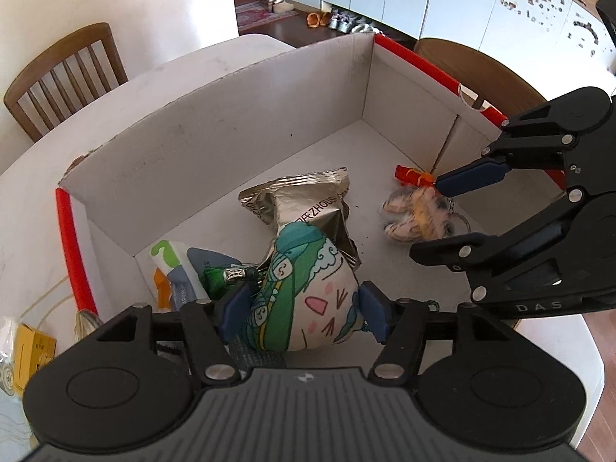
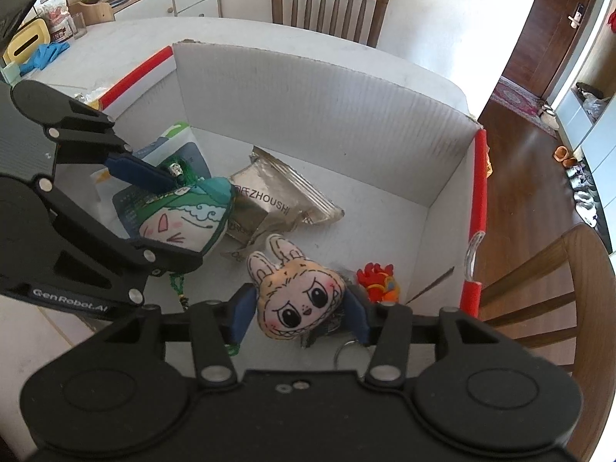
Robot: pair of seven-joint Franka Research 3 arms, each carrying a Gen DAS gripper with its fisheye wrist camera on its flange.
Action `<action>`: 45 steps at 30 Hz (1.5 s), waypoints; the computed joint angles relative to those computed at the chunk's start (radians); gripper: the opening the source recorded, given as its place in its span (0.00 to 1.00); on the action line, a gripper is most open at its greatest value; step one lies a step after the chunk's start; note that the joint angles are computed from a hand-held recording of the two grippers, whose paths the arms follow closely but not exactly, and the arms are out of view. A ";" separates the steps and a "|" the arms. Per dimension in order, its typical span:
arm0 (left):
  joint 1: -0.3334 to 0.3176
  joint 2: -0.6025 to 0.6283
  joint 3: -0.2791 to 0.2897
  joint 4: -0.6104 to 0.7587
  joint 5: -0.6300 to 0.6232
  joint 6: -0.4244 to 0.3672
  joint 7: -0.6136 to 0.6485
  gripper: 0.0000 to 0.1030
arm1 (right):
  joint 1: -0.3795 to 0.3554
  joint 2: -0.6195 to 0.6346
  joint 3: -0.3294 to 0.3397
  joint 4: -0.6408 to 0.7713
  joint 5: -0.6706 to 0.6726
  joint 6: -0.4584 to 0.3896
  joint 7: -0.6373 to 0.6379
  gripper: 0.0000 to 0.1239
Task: Organize objects
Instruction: 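Open the left tool to drop the green plush while the right tool releases the bunny plush, then withdraw both tools from the box back over the table items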
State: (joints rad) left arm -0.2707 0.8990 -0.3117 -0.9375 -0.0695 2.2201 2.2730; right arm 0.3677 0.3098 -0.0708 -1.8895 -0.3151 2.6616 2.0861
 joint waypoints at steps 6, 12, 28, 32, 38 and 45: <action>0.032 -0.056 -0.018 -0.097 -0.026 0.070 0.002 0.65 | 0.015 -0.023 -0.019 -0.017 -0.067 0.011 0.045 0.51; 0.063 -0.112 -0.036 -0.182 -0.053 0.128 0.009 0.65 | 0.010 -0.074 -0.017 -0.067 -0.127 0.039 0.108 0.58; 0.193 -0.268 -0.105 -0.358 -0.235 0.212 0.101 0.65 | -0.008 -0.168 0.035 -0.125 -0.213 0.115 0.263 0.61; 0.225 -0.298 -0.109 -0.389 -0.287 0.220 0.139 0.70 | 0.004 -0.171 0.045 -0.108 -0.258 0.099 0.328 0.62; 0.272 -0.335 -0.108 -0.419 -0.365 0.232 0.201 0.76 | 0.030 -0.161 0.055 -0.071 -0.321 0.080 0.446 0.65; 0.315 -0.360 -0.101 -0.436 -0.423 0.246 0.274 0.82 | 0.075 -0.121 0.060 0.007 -0.372 0.039 0.573 0.70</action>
State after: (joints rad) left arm 0.0441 0.5391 -0.4126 -1.3735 -0.4929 2.4658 2.5472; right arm 0.4425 0.1891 -0.0105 -1.8824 -0.6876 2.7004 2.6588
